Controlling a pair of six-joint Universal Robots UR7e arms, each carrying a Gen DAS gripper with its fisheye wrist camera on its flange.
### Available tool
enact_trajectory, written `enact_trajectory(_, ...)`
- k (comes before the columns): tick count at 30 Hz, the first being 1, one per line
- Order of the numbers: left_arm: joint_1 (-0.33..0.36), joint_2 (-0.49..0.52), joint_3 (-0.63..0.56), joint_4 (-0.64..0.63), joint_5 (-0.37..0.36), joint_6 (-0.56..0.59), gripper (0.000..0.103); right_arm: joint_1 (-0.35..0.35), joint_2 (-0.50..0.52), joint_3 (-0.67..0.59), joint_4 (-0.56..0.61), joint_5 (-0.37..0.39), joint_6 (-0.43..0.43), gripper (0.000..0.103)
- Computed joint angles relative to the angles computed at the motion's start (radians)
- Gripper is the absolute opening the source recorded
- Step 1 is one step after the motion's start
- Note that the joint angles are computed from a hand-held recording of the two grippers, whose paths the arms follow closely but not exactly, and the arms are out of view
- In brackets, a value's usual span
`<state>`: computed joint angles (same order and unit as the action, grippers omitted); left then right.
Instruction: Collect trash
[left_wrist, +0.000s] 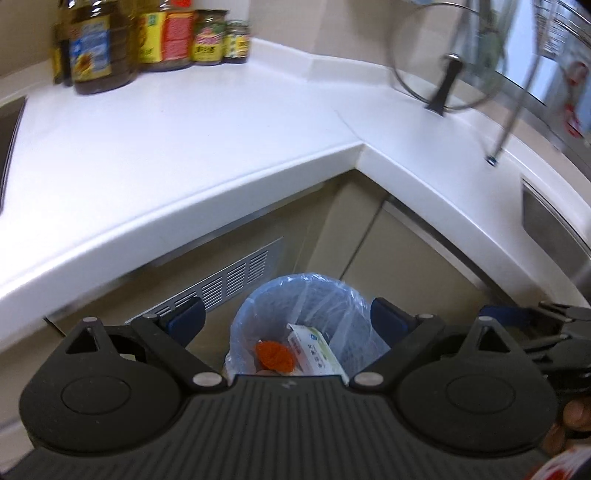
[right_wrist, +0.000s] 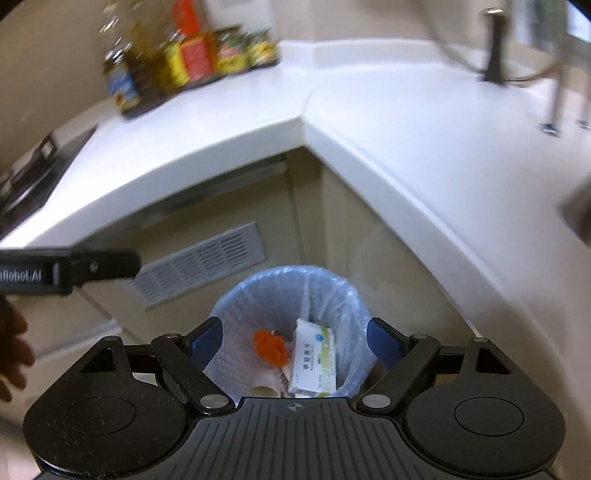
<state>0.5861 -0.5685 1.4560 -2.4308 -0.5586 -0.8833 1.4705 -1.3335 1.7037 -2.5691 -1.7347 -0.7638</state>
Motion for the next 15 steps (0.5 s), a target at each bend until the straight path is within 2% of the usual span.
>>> enact_trajectory(2,-0.009,-0.023,0.033,-0.045,-0.024,0.055,0.095,0.012,-0.038,0.065,-0.079,-0.025,0.057,0.085)
enact_trajectory(7,-0.035,-0.085,0.111,-0.041,-0.045,0.074,0.094,0.050,-0.113,0.200,-0.238,-0.100,0.140,0.085)
enact_trajectory(10,-0.054,-0.118,0.146,-0.023,-0.054,0.064,0.094,0.074,-0.149,0.249,-0.275,-0.138,0.178,0.085)
enact_trajectory(15,-0.083,-0.147,0.173,0.013,-0.046,0.024,0.090,0.107,-0.181,0.290,-0.311,-0.179,0.189,0.085)
